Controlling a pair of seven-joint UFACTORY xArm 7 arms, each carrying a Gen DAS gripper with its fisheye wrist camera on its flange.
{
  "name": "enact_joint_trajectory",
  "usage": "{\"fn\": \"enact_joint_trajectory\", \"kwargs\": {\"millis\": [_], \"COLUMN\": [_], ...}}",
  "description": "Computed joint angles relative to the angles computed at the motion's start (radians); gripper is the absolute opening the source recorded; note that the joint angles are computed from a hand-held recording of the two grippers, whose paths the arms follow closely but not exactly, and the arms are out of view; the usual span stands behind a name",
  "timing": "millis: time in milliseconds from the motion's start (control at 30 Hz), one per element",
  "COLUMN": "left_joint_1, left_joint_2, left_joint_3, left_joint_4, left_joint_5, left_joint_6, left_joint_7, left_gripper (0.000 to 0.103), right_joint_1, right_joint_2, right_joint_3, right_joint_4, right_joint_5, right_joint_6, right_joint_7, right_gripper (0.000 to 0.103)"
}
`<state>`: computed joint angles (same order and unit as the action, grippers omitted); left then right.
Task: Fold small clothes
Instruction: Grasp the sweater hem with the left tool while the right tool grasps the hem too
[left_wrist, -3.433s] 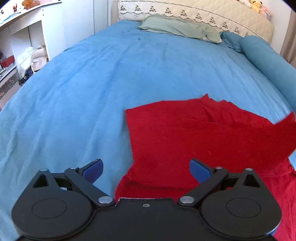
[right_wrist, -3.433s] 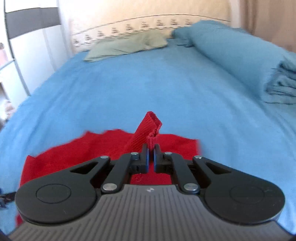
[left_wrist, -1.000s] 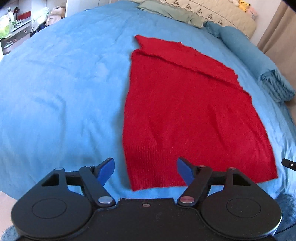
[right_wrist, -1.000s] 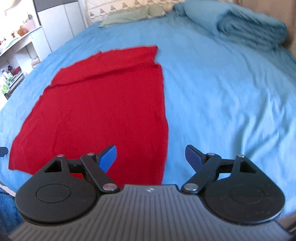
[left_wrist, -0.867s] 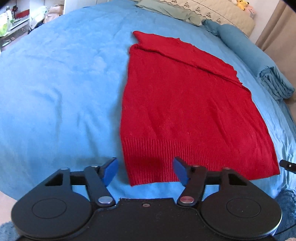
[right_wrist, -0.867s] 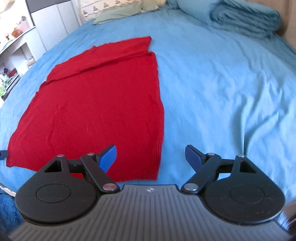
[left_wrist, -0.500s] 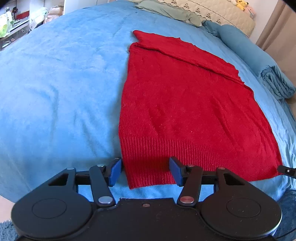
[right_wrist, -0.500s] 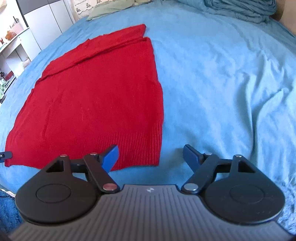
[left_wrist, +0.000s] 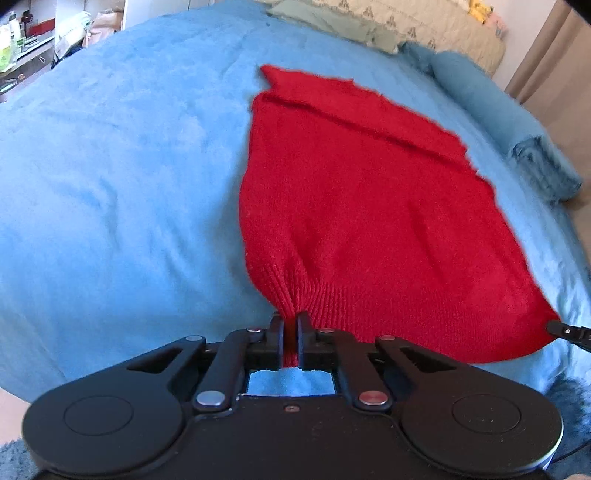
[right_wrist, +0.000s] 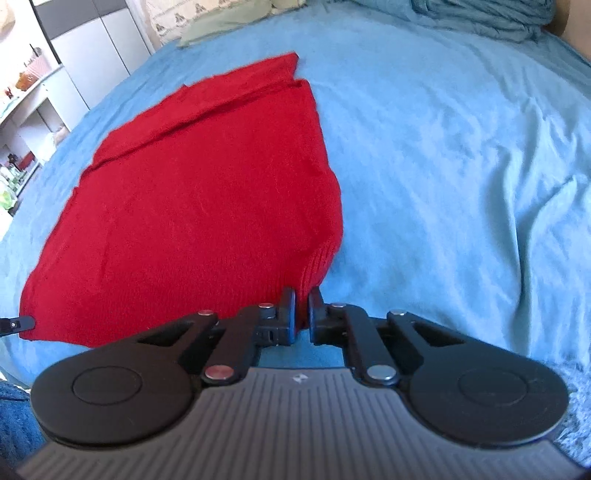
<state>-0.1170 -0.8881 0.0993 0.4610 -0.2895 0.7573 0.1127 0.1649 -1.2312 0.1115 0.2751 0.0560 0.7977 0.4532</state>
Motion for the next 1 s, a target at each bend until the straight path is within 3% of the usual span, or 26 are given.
{"fn": "enact_joint_trajectory", "kwargs": {"millis": [133, 267, 433, 633, 833, 1000], "left_joint_1": [-0.034, -0.086, -0.149, -0.126, -0.052, -0.011], "left_joint_2": [-0.003, 0.107, 0.380, 0.790, 1.193, 1.460], "left_joint_3": [0.050, 0.080, 0.098, 0.064, 0.013, -0.010], "left_joint_4": [0.062, 0.204, 0.489, 0.896, 1.281, 1.531], "left_joint_5": [-0.062, -0.128, -0.196, -0.279, -0.237, -0.148], "left_joint_6": [-0.016, -0.082, -0.179, -0.219, -0.198, -0.148], "left_joint_7": [0.013, 0.045, 0.133, 0.172, 0.011, -0.134], "left_gripper": [0.006, 0.006, 0.006, 0.006, 0.006, 0.006], "right_joint_1": [-0.001, 0.004, 0.030, 0.062, 0.015, -0.056], "right_joint_2": [0.015, 0.112, 0.360, 0.769, 1.195, 1.522], "right_joint_3": [-0.028, -0.079, -0.149, -0.224, -0.235, -0.192], "right_joint_4": [0.053, 0.160, 0.358, 0.702, 1.083, 1.374], "right_joint_5": [0.007, 0.035, 0.080, 0.156, 0.267, 0.222], "right_joint_6": [-0.031, -0.100, -0.243, -0.380, -0.396, -0.370], "right_joint_7": [-0.017, -0.063, -0.168, -0.328, -0.426, -0.386], "right_gripper": [0.022, 0.021, 0.021, 0.020, 0.020, 0.020]}}
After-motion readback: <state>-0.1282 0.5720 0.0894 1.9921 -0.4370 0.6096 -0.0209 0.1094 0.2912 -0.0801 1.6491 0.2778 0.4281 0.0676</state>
